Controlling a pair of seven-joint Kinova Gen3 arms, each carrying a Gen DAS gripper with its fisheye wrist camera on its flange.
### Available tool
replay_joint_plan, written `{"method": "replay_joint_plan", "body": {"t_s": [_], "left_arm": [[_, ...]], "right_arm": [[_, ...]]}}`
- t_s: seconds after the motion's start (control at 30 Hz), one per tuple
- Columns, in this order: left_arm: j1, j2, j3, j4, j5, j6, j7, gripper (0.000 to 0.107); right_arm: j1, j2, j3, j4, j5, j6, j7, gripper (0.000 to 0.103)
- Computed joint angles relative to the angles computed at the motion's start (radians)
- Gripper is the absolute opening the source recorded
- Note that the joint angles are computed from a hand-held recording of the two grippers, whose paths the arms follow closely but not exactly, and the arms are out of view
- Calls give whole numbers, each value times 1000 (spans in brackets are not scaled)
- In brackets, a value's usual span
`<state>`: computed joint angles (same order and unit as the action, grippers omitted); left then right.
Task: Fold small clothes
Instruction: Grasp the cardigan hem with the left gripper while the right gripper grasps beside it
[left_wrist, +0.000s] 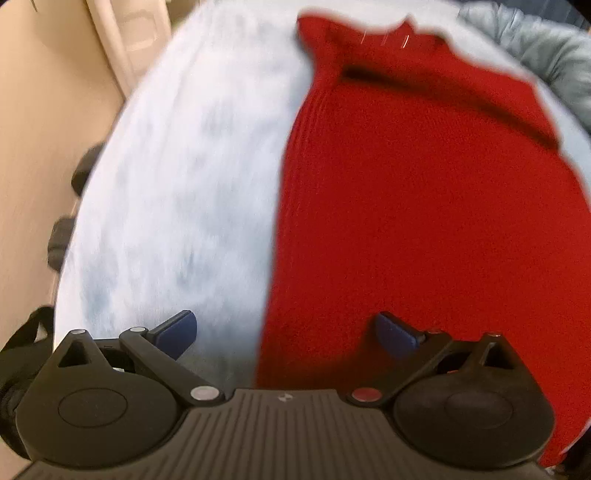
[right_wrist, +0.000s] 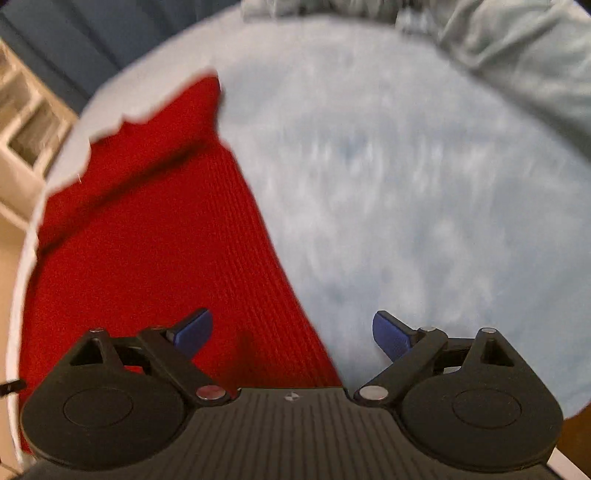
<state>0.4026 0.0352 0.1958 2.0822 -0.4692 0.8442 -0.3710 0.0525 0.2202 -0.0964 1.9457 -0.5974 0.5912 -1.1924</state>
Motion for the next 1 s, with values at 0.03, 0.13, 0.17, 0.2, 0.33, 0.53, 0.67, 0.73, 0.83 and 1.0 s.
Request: {"method": "replay_joint_plan", "body": {"t_s": [0.03,0.13,0.17,0.2,0.33,0.53,0.67,0.73,0.83,1.0], "left_arm": [[0,-14,-9,32,-4,-41,9,103],[-48,-83,-8,85,70,-117,-60,103],[-36,-95,-36,96,111,-144,-101,103],[-6,-107,-70,107,151,-169,-142,103],[-10,-126,-24,85,227,-130,-254,83],[-83,-240,77,55,270,-69,-149,19],[-103,-278,181,-11,213,27,-70,18],[-101,-295,227,-40,194,72,-22,16],[-87,-346,268,-53,200,115,19,8],[-76,-463,363,-44,262,200,63,7]], "right_arm": [[-25,10,11,9,9,-6,21,95],[-10,-32,-59,71,12,-54,140,98],[27,-42,-106,83,5,-42,181,98],[60,-48,-133,85,-12,-18,221,98],[21,-108,-65,144,-91,-28,293,55],[5,-123,52,88,-165,115,219,14],[-22,-235,76,85,-151,139,177,13],[-34,-286,107,91,-179,162,202,12],[-46,-348,163,111,-221,196,241,12],[-23,-491,285,155,-213,353,262,11]]}}
